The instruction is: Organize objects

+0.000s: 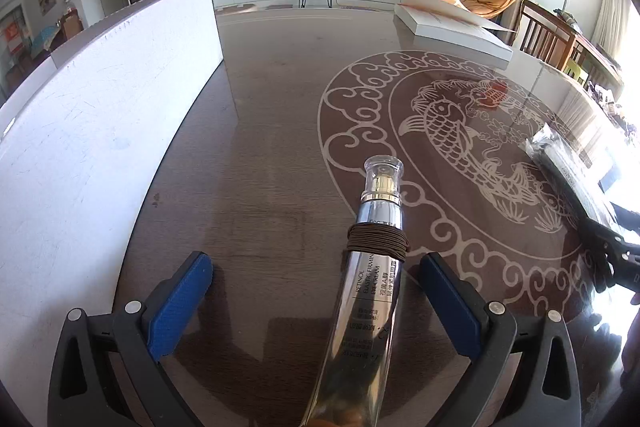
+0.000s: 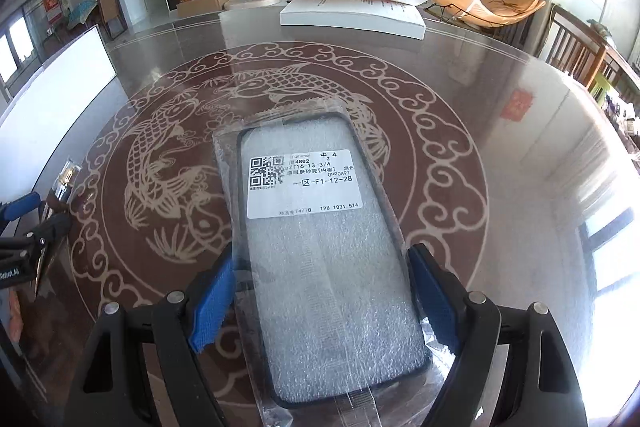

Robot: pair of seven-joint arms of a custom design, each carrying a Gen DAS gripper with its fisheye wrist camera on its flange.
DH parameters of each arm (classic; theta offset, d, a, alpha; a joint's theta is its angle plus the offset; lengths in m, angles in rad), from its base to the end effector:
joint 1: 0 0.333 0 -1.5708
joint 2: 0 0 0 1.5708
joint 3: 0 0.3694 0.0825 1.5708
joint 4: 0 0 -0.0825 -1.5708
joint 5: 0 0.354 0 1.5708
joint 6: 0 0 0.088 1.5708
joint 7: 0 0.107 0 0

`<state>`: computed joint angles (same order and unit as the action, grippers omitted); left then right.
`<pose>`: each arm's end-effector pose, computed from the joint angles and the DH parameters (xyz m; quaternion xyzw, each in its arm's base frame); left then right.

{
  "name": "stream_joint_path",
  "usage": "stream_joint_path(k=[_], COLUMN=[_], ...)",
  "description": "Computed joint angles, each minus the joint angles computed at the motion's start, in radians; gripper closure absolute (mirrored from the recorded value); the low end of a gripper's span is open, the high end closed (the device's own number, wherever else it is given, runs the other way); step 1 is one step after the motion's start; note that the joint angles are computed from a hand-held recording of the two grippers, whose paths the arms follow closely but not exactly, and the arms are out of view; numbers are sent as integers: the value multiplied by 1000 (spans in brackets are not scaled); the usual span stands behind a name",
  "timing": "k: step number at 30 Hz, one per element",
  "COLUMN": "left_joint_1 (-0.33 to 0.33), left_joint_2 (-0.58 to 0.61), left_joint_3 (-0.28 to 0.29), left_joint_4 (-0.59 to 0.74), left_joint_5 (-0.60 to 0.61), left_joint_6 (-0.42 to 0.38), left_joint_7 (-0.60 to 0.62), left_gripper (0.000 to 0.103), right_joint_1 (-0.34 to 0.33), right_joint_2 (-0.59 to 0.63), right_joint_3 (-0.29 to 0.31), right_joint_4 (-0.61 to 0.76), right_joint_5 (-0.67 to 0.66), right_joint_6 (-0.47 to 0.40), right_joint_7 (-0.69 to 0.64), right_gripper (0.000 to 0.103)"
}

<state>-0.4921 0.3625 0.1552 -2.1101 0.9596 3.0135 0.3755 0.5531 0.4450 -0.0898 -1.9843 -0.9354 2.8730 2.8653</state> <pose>0.5417 -0.2613 0.3558 -0.6419 0.7037 -0.2240 0.2066 0.5450 0.3297 0.3423 -0.6901 0.6597 -0.2098 0.2109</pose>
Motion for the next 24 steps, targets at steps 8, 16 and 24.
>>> stream_joint_path(k=[8,16,24], left_joint_1=[-3,-3,-2], left_joint_2=[0,2,2], left_joint_3=[2,2,1], left_joint_4=[0,2,2], left_joint_5=[-3,2,2], left_joint_6=[-1,-3,-3], left_joint_7=[2,-2,-2], left_gripper=[0,0,0], right_joint_1=[47,27,20], right_joint_2=[-36,-35,-37], right_joint_3=[10,29,39], right_joint_4=[-67,-68,-67], right_joint_5=[-162,-188,-189], right_joint_6=[-5,-8,-13], right_joint_7=[189,209,208], right_gripper=[0,0,0])
